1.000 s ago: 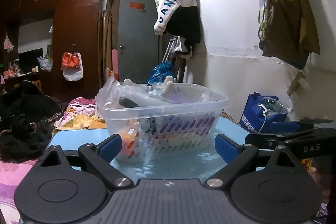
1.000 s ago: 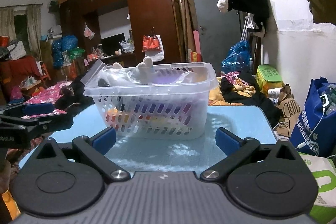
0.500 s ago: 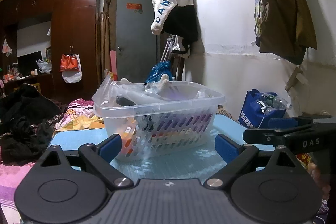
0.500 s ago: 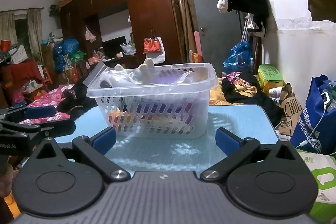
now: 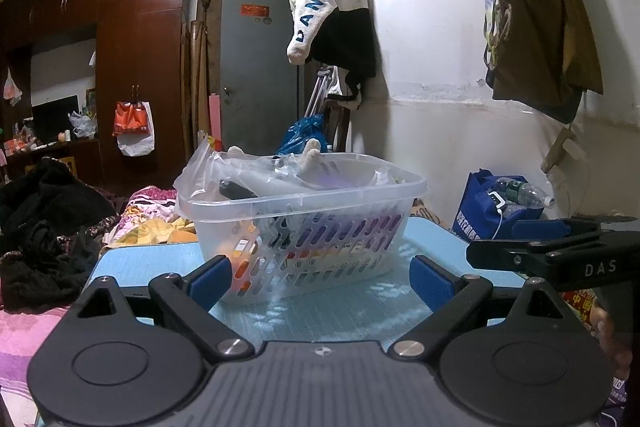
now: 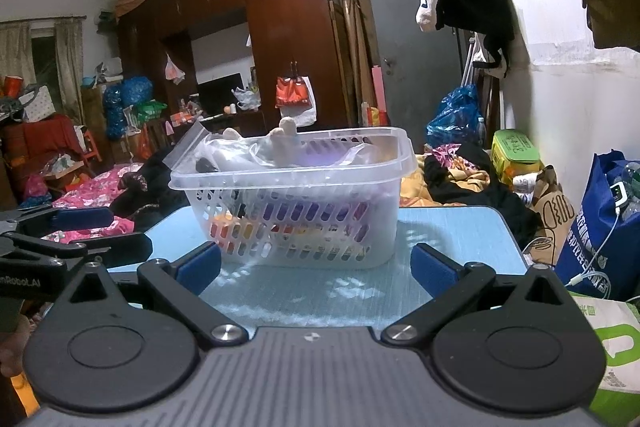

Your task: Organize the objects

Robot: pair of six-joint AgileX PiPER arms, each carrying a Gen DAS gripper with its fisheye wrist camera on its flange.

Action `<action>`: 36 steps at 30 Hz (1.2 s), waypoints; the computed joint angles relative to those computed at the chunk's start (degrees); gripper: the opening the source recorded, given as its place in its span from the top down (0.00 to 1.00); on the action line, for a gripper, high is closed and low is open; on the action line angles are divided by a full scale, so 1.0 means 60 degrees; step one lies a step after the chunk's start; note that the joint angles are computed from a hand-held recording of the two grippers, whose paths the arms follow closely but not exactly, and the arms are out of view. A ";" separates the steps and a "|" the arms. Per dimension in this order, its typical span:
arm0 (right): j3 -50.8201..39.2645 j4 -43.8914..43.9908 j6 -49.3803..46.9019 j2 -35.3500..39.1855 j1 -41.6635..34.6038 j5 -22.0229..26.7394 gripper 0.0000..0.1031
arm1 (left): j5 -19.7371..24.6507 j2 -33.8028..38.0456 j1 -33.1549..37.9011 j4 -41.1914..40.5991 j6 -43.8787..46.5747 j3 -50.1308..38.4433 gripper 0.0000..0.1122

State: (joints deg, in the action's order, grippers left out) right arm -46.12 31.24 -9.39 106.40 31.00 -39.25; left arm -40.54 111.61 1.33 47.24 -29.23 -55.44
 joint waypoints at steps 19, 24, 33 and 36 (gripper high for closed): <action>0.0075 -0.0130 0.0119 -0.0006 -0.0038 -0.0072 0.00 | 0.0038 -0.0050 -0.0018 -0.0001 -0.0064 0.0069 0.14; 0.0128 -0.0238 0.0181 0.0003 -0.0053 -0.0142 0.00 | 0.0050 -0.0025 -0.0004 0.0023 -0.0101 0.0022 0.14; 0.0092 -0.0302 0.0218 0.0047 -0.0078 -0.0152 0.00 | 0.0045 -0.0002 0.0015 0.0138 -0.0175 -0.0010 0.14; 0.0101 -0.0345 0.0242 0.0049 -0.0089 -0.0164 0.00 | 0.0055 -0.0002 0.0003 0.0133 -0.0180 -0.0011 0.14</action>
State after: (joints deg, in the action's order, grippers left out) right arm -45.51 29.17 -7.94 106.69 30.47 -40.23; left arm -40.20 111.60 1.35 48.04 -30.31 -55.51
